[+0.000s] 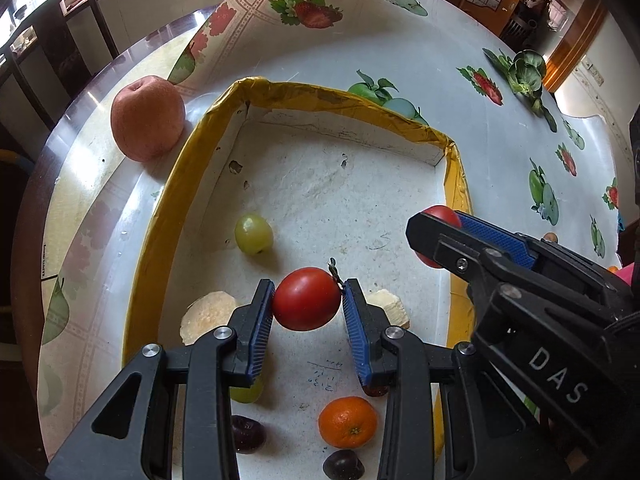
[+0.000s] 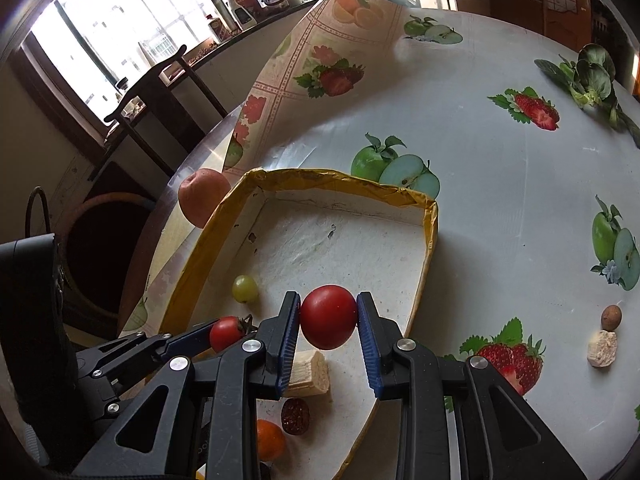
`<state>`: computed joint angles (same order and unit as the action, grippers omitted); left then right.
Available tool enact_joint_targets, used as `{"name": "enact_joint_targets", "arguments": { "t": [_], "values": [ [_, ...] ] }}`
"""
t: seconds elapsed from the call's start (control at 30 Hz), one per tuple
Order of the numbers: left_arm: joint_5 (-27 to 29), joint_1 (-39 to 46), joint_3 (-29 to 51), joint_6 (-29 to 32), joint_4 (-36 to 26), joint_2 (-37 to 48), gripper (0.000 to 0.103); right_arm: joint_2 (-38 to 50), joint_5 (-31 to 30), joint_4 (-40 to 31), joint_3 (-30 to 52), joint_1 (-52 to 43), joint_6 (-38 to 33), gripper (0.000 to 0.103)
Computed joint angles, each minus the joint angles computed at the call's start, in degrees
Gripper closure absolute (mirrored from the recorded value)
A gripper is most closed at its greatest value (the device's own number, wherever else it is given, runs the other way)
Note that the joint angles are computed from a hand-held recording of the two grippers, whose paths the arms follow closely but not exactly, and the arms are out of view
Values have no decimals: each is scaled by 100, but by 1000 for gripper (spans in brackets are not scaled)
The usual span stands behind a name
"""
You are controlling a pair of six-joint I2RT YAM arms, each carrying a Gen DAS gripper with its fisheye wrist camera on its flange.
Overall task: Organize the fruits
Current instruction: 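Carry both cherry tomatoes over the yellow-rimmed tray, then open both tools to release the cherry tomatoes into the tray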
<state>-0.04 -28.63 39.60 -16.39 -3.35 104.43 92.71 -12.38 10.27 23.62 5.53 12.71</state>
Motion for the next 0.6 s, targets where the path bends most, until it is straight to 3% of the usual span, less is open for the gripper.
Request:
{"name": "enact_joint_targets", "arguments": {
  "t": [0.3, 0.6],
  "values": [
    [-35, -25, 195, -8, 78, 469, 70, 1005, 46, 324, 364, 72, -149, 74],
    [-184, -41, 297, -74, -170, 546, 68, 1075, 33, 282, 400, 57, -249, 72]
  ]
}}
